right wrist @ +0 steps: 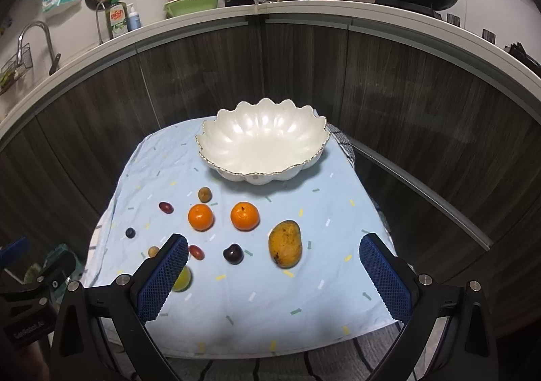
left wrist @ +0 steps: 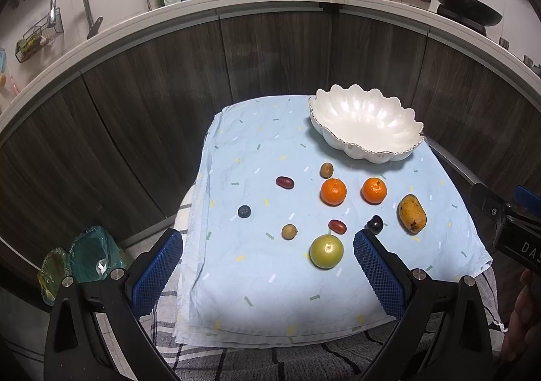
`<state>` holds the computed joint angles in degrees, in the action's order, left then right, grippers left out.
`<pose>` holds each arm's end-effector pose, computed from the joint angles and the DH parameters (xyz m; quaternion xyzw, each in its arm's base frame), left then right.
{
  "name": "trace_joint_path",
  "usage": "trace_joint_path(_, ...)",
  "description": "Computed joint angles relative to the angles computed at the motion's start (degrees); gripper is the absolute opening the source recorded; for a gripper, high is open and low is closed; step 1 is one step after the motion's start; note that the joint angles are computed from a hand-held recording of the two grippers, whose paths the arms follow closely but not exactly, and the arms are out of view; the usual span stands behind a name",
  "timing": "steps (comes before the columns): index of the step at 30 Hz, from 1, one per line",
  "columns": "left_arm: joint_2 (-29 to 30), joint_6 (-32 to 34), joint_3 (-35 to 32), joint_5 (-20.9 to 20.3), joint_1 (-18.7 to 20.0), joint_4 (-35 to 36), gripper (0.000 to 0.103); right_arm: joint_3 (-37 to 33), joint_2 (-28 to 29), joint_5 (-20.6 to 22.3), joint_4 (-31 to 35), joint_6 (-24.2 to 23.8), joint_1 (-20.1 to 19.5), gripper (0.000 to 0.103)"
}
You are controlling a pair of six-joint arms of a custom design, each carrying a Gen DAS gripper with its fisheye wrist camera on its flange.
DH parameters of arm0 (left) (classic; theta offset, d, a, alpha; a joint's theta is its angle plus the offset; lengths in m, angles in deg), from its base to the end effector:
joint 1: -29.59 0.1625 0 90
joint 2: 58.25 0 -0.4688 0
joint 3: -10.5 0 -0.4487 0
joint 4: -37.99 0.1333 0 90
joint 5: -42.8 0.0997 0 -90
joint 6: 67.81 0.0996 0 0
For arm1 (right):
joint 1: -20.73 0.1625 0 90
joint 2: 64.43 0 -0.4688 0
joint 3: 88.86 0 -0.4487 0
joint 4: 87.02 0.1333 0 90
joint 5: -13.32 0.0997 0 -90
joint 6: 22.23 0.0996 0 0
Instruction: Organize fruits
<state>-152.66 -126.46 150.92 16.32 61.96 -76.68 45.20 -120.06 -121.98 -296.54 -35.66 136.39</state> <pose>-0.1785 -0.3765 0.2294 0.0900 0.8364 -0.3562 0.4067 0.2624 -0.4018 0.1226 0.1617 -0.8596 0.3604 0.3241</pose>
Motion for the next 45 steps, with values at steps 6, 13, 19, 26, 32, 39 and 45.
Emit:
trace_joint_path(6,-0.4,-0.9,0.3,0.3,-0.8,0.8,0.103,0.4,-0.4,0.2,-0.6,0.0,0.1,0.103)
trace_joint_path(13,-0.8,-1.4,0.4,0.4,-1.2,1.5,0.103,0.7,-0.4,0.3,-1.5,-0.2,0.2,0.103)
trace_joint_path(19,-1.2,-1.9,0.6,0.6,-1.6,2.1,0.103,0.9,-0.3,0.5,-2.1,-0.2,0.2,0.103)
trace_joint_path(26,-1.3,-1.8,0.6,0.6,-1.6,2.2,0.103,1.0,-0.2,0.2,-2.1,0.1,0.4,0.103)
trace_joint_path(32,-1.4,-2.0,0.5,0.4,-1.7,2.6,0.103,1.1,-0.4,0.3,-1.9,0.2,0.4,0.103)
trace_joint_path(39,-1.2,-1.6,0.3,0.3,-1.6,2.4,0.103,1.0,-0.4,0.3,-1.8,0.3,0.4,0.102)
trace_joint_path(45,-0.6,-0.5,0.2,0.1,-1.3,1.3,0.103,1.1,-0.5,0.7,-1.5,0.6,0.3,0.103)
